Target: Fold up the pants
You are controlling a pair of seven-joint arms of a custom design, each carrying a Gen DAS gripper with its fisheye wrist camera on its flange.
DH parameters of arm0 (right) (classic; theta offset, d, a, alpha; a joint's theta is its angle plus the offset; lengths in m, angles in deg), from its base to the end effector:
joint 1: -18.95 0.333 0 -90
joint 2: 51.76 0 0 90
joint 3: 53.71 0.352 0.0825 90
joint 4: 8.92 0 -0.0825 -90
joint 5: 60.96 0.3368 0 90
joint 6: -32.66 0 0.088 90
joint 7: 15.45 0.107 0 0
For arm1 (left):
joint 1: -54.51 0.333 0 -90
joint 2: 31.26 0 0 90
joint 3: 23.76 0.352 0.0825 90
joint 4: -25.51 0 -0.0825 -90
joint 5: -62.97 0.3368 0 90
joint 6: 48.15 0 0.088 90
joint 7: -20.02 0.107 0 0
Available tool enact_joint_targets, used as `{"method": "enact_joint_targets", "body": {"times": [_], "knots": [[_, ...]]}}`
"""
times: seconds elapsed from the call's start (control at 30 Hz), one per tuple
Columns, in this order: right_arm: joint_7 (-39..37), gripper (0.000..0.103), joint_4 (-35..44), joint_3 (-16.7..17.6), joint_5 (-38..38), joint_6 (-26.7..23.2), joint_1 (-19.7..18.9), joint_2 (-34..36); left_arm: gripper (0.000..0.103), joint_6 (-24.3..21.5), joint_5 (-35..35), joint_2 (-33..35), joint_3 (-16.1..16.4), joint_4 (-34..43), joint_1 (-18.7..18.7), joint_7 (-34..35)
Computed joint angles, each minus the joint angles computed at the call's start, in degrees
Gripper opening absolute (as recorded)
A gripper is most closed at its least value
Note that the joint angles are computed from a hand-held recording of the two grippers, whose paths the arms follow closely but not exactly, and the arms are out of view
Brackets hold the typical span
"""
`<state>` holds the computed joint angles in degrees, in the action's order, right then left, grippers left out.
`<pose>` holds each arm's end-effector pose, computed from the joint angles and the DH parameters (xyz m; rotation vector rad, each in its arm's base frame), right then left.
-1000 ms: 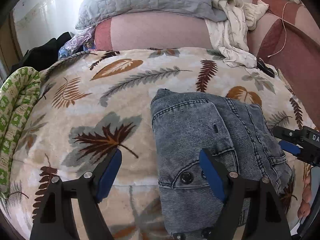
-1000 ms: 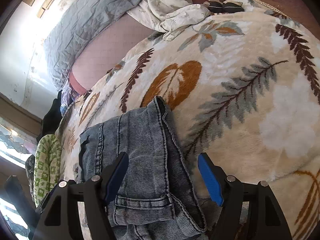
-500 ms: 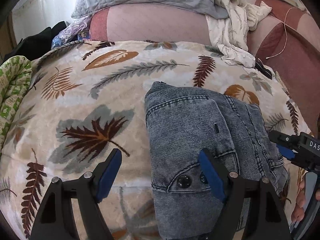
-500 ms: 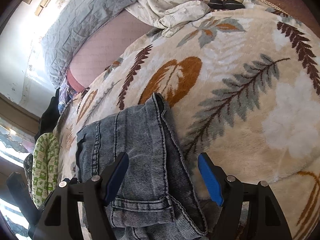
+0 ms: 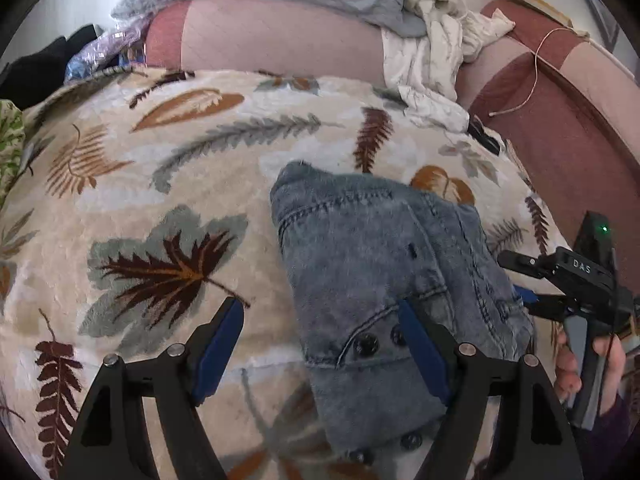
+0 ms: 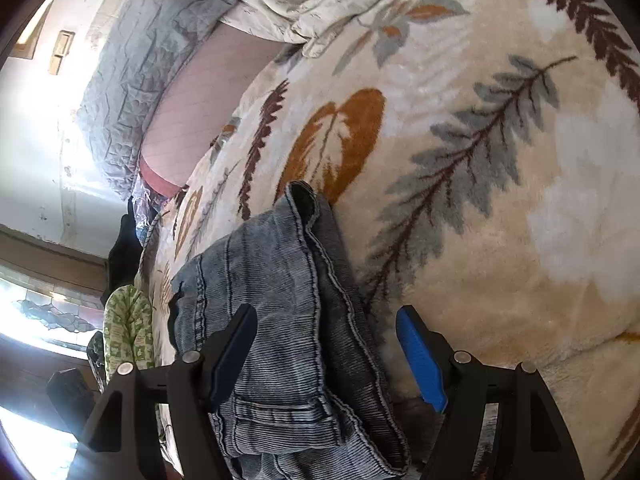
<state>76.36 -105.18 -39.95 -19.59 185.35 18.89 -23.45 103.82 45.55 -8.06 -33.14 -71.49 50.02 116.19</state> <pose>0.6775 0.1146 0.4272 -1.3154 2.0317 0.2363 0.6633 -0.1363 0.4826 -1.9279 2.1087 -0.8737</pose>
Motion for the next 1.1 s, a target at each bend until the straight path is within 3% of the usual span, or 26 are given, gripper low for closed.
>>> {"method": "enact_joint_targets", "body": {"times": [0.2,0.4,0.57,1.0,1.1], "knots": [[-0.5,0.079,1.0,0.6,0.1,-1.5,-0.3,0.7,0.080,-4.8,-6.3,0.7,-2.7,0.5,2.9,4.2],[-4.6,0.080,2.7,2.3,3.6,-4.9,-1.3,1.9,0.080,-9.5,-9.8,1.8,-3.4,2.2,3.5,7.3],[-5.7,0.084,3.3,1.4,5.1,-5.5,-0.3,2.2,0.080,-12.6,-11.1,3.6,-3.3,4.8,3.1,8.2],[-10.9,0.090,5.2,2.6,10.2,-5.8,-0.7,3.9,0.080,-13.3,-14.7,4.6,-4.0,5.8,3.6,9.4],[-10.0,0.084,5.3,1.3,8.5,-6.1,0.6,3.8,0.080,-12.0,-15.1,4.0,-4.0,4.7,3.4,10.4]]}}
